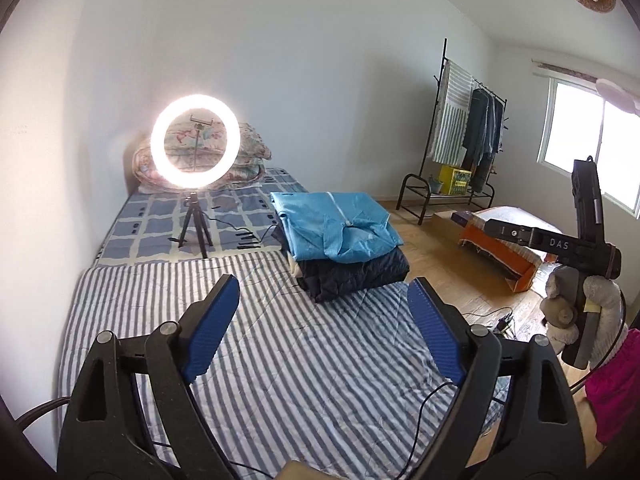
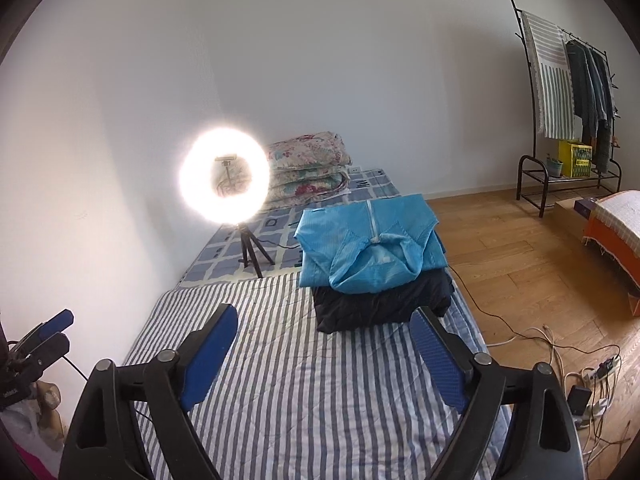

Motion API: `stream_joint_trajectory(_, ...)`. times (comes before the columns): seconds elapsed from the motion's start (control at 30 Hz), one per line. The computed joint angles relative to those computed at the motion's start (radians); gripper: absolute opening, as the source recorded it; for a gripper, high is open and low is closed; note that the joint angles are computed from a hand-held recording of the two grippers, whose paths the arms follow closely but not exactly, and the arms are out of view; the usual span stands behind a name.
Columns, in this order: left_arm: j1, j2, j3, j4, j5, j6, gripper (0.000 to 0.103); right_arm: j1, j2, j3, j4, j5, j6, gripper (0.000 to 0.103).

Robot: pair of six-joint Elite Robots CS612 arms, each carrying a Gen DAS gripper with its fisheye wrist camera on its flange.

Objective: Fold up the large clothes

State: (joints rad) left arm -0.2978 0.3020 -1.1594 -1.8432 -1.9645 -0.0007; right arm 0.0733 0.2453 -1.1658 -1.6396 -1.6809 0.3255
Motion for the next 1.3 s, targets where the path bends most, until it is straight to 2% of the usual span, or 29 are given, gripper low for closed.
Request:
stream_joint_trajectory(0.07,0.004,0.017,-0.029,0.006,0.004,-0.012,0.096,0.013,0.016,-0.024,-0.008,-0.023,0.0,0.101)
stream_joint_trajectory(0.13,0.007,0.033,-0.053,-0.001,0.021,-0.031,0.101,0.025,0.033,-0.043,-0.021,-0.044,-0.016,0.103)
stream_joint_trajectory(0.23,0.008,0.056,-0.083,-0.019,0.057,-0.047,0.101,0.045,0.055,-0.064,-0.037,-0.096,-0.037,0.103)
stream_joint_trajectory(0.47,-0.002,0.087,-0.121,0.013,0.132,-0.025,0.102,0.061,0.103,-0.102,-0.081,-0.122,-0.01,0.103)
stream_joint_trajectory(0.7,-0.027,0.116,-0.157,0.041,0.219,0.031,0.103,0.065,0.124,-0.112,-0.088,-0.163,-0.018,0.103)
stream_joint_trajectory(0.83,-0.033,0.136,-0.182,0.06,0.222,0.04,0.103,0.071,0.132,-0.111,-0.071,-0.198,-0.04,0.103)
stream_joint_trajectory(1.03,-0.044,0.153,-0.208,0.083,0.241,0.078,0.103,0.077,0.136,-0.109,-0.051,-0.211,-0.047,0.103)
stream_joint_trajectory(1.3,-0.047,0.158,-0.217,0.081,0.249,0.073,0.103,0.081,0.136,-0.102,-0.06,-0.224,-0.051,0.103)
